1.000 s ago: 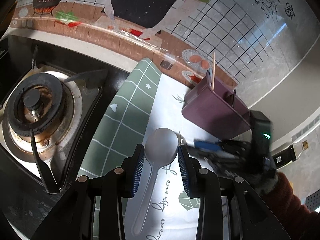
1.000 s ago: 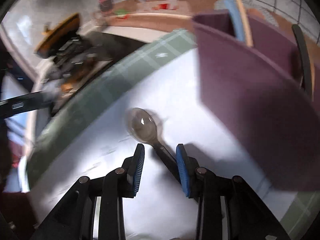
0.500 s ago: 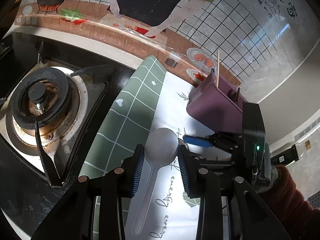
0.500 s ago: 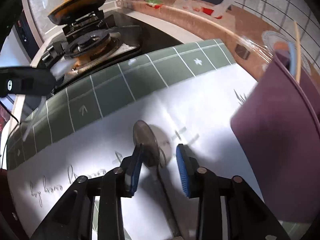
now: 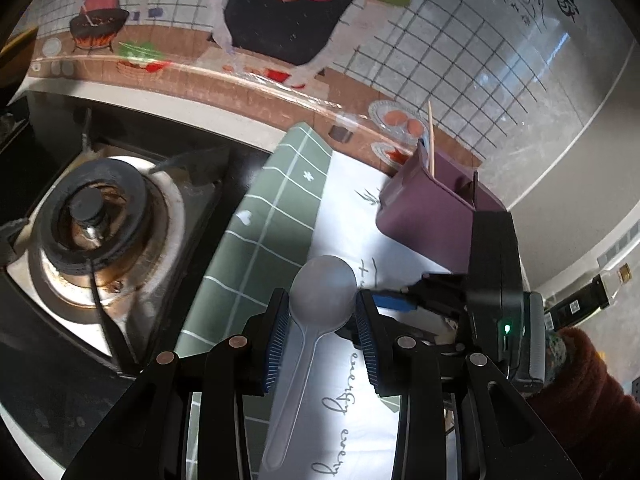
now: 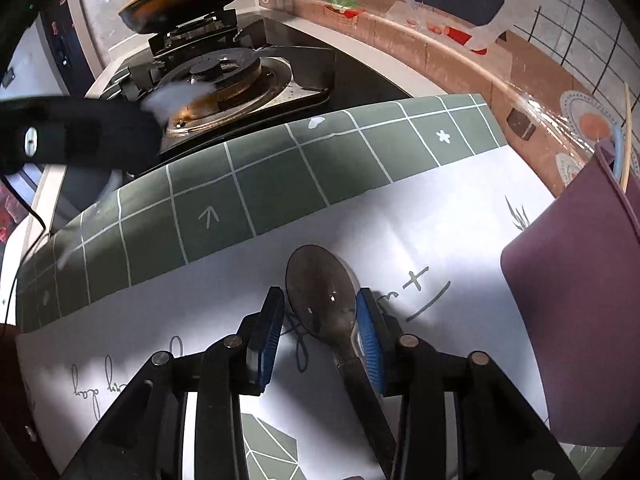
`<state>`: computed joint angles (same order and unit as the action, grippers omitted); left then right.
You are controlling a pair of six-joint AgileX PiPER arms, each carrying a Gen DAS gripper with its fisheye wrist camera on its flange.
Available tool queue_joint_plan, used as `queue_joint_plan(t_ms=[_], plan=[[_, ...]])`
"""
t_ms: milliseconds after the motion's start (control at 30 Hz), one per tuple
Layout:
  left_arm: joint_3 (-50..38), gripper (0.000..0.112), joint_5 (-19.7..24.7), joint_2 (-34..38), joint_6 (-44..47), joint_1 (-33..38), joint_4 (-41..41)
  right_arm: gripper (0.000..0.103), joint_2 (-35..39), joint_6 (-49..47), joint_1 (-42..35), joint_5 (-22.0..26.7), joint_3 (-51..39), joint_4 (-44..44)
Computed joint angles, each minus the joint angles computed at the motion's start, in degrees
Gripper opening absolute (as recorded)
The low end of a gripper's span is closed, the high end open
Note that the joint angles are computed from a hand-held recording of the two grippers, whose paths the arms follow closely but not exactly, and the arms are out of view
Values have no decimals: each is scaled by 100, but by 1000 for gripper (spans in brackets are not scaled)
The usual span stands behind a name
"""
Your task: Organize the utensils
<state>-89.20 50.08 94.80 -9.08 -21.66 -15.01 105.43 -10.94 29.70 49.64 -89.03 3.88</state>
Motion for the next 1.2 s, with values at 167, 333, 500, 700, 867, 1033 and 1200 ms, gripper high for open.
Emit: queue_joint_plan(t_ms=[167, 333, 500, 700, 867, 1033, 1200], plan=[[176, 35, -90, -135, 76, 200, -157, 32, -312, 264, 52, -93, 342, 17], [312, 35, -132, -160, 172, 121, -281, 31, -1120, 797, 41, -430, 1112, -59], [314, 35, -132, -82, 301, -99, -338, 31, -2146, 1442, -282, -802, 2005, 34], [192, 35, -244, 45, 450, -400, -504, 30, -3450, 1754, -1139, -1236, 2852, 645], [-1502, 35, 209, 590, 525, -442, -1116, 30, -3979, 1986, -1725, -1104, 2459, 761], [-4267, 35, -563, 1448, 552, -964, -798, 31, -3794, 2444, -2057, -1073, 551, 28], [-4304, 35, -2365, 1884, 131, -1510, 298, 31, -3471, 3370, -2333, -1893, 388, -893]])
